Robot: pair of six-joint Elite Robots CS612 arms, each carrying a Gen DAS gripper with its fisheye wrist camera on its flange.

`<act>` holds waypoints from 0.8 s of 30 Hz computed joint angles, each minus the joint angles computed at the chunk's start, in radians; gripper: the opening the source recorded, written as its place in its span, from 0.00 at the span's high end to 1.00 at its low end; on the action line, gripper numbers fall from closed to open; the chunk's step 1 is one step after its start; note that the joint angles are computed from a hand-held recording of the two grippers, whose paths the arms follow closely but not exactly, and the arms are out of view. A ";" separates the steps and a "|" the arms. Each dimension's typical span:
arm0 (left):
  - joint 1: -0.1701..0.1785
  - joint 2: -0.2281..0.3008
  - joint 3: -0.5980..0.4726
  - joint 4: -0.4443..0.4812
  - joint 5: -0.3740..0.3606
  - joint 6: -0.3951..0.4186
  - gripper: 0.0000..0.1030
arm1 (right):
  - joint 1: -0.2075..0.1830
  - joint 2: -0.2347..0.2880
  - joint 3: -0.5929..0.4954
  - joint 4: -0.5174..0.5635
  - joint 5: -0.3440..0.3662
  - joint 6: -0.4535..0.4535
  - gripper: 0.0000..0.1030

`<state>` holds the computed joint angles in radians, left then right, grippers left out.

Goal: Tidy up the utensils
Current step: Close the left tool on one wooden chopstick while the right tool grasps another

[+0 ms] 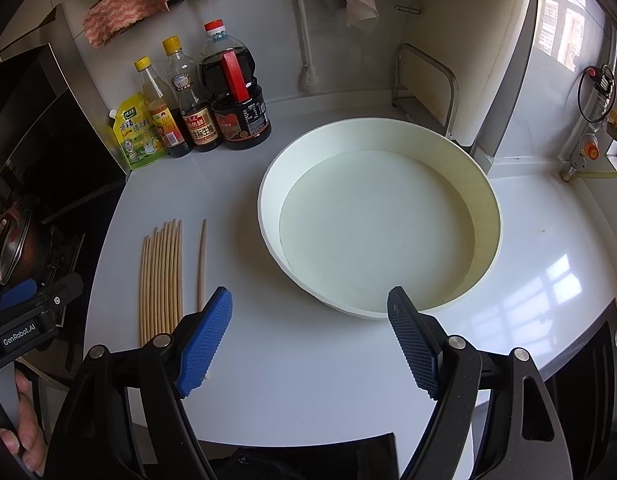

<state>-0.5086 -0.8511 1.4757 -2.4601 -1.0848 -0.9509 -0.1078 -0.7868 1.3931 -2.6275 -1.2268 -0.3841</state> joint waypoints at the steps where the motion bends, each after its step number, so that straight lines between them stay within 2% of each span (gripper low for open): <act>1: 0.003 -0.001 0.003 0.000 -0.007 -0.004 0.06 | 0.001 0.001 -0.001 0.002 0.001 -0.001 0.26; 8: 0.020 -0.008 0.039 0.009 -0.025 -0.064 0.06 | 0.013 0.006 -0.008 0.038 0.022 -0.045 0.26; 17: 0.053 0.018 0.087 -0.032 -0.069 -0.052 0.06 | 0.053 0.028 0.001 0.099 0.052 -0.158 0.26; 24: 0.085 0.053 0.100 -0.103 -0.117 -0.045 0.06 | 0.087 0.068 -0.017 0.127 0.029 -0.177 0.26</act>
